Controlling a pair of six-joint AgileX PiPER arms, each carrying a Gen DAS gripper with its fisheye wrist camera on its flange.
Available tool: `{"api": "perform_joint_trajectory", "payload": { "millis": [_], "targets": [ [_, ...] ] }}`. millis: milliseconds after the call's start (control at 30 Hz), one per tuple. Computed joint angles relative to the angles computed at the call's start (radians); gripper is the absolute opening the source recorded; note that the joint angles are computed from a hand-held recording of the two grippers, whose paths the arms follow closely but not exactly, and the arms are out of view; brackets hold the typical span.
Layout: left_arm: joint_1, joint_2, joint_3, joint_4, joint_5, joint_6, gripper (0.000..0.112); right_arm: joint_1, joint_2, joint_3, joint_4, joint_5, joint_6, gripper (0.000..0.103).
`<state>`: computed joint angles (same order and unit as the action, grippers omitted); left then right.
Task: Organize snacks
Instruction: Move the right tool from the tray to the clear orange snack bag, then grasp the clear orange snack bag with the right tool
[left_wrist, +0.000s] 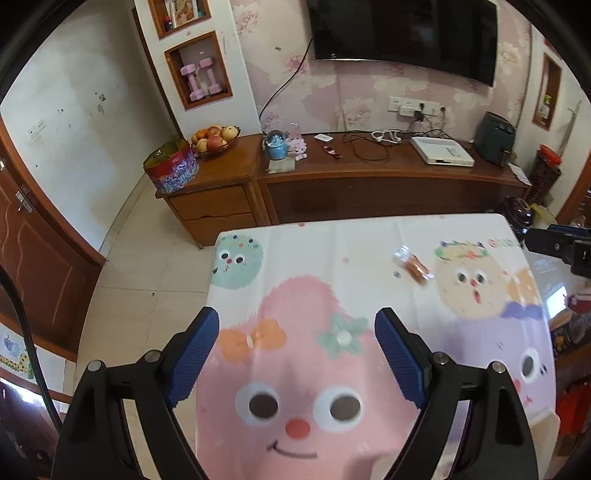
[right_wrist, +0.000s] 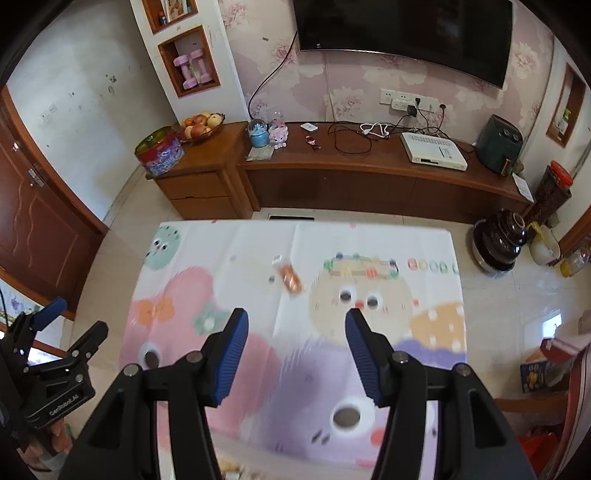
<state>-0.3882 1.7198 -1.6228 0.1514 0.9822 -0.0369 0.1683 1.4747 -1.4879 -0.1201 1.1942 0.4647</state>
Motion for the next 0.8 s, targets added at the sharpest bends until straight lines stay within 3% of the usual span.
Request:
{"api": "perform_joint_trajectory", "payload": {
  "millis": [200, 400, 733, 800],
  "targets": [
    [0.008, 0.207, -0.112, 0.031, -0.047, -0.068, 0.086, -0.058, 0.214, -0.031, 0.038, -0.137, -0.09, 0.055],
    [0.032, 0.359, -0.18, -0.005, -0.054, -0.118, 0.086, -0.077, 0.413, -0.059, 0.087, -0.221, -0.148, 0.055],
    [0.066, 0.48, -0.24, -0.054, -0.041, -0.115, 0.086, -0.07, 0.606, -0.128, 0.056, -0.238, -0.124, 0.055],
    [0.071, 0.492, -0.249, -0.061, -0.037, -0.108, 0.086, -0.062, 0.628, -0.143, 0.044, -0.233, -0.114, 0.05]
  ]
}}
